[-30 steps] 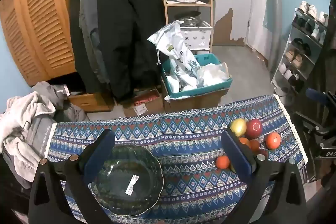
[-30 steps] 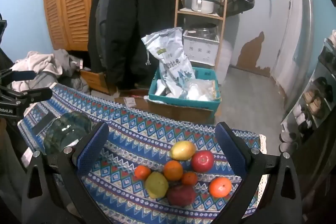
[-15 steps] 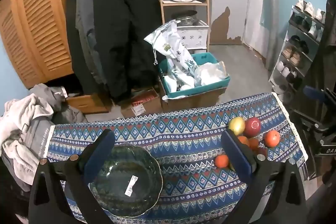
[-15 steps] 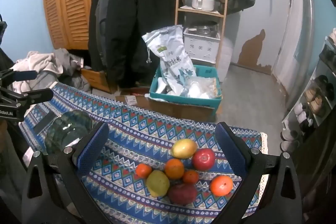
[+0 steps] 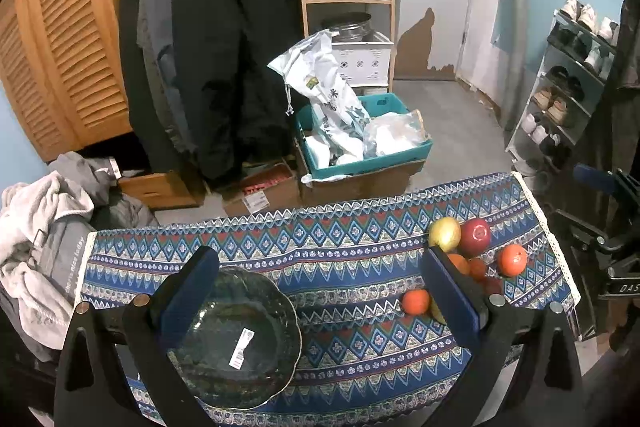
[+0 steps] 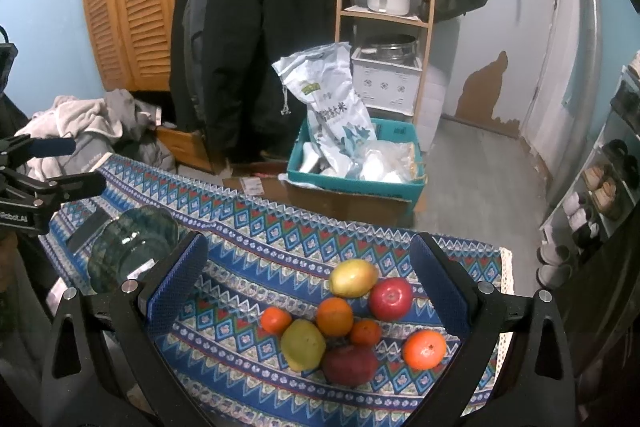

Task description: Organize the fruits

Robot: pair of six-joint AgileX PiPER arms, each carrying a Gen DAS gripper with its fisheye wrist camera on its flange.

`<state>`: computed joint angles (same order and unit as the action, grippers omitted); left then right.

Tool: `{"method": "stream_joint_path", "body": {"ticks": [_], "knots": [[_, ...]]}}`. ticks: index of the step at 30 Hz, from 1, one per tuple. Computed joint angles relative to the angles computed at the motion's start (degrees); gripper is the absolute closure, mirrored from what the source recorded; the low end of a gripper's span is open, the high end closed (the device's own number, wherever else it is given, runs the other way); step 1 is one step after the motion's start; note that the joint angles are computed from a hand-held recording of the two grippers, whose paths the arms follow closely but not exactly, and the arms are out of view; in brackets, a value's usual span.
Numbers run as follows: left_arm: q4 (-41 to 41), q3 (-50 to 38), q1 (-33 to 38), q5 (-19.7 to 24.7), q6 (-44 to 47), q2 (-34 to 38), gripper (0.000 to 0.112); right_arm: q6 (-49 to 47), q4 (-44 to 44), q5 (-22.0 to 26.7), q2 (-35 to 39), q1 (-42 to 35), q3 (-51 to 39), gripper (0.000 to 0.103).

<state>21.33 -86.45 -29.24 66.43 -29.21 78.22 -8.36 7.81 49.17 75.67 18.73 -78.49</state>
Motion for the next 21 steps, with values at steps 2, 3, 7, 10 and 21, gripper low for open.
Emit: {"method": "stream_joint_path", "body": {"ticks": [2, 3, 7, 10, 21], "knots": [[-0.1, -0.1, 0.0, 0.0, 0.0, 0.1, 0.010, 0.1, 0.0, -0.1, 0.0, 0.1, 0.1, 0.004], [-0.2, -0.4, 0.1, 0.1, 0.2, 0.2, 0.010, 0.2, -0.1, -0.1, 0.0, 0.1, 0.0, 0.004], [-0.6, -0.9, 0.6, 0.4, 0.8, 0.5, 0.010, 0.2, -0.2, -0.2, -0.1, 0.1, 0.3, 0.004], [-1.0, -1.1, 1.0, 0.4, 1.4, 0.7, 0.010, 0.5, -0.4, -0.5, -0.4, 0.3, 1.0, 0.004], [0.0, -0.1, -0.2, 0.4, 0.7, 0.2, 0.010, 0.3, 0.0, -0.4, -0.4, 0.3, 1.1, 0.004]]}}
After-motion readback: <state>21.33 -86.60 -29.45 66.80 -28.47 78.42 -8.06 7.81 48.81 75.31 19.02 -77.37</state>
